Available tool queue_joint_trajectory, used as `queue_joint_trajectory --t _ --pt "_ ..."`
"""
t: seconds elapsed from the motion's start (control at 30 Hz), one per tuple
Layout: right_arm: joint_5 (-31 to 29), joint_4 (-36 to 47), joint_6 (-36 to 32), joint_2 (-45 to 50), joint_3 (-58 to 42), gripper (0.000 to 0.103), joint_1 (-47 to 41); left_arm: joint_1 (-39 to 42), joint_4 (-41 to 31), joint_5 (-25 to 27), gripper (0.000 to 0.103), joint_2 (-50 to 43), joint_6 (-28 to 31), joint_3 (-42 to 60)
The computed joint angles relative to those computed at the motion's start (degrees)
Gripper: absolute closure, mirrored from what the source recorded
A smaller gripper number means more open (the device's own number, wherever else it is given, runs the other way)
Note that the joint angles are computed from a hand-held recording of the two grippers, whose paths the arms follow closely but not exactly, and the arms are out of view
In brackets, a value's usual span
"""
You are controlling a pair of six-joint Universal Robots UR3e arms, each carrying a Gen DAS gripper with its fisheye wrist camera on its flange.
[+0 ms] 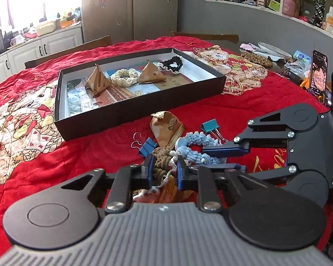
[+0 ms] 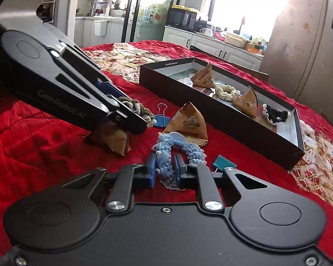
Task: Organize objects
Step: 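Grasp the blue knitted scrunchie with the right gripper while the left grasps the brown scrunchie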
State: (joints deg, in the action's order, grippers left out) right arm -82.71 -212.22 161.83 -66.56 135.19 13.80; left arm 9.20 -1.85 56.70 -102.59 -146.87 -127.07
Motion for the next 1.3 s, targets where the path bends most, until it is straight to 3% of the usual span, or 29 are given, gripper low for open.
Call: queue_joint_trajectory --t 0.47,1.3 --pt "0.76 -1.50 1.22 -0.44 0.90 0.090 -0.46 1.51 1.06 -2.04 0.087 1.44 -2.00 -0.81" --pt "7.21 -1.23 4.54 -8.38 5.58 0.091 -4.57 3.00 1.74 -4.08 0.088 4.38 -3.50 -1.85"
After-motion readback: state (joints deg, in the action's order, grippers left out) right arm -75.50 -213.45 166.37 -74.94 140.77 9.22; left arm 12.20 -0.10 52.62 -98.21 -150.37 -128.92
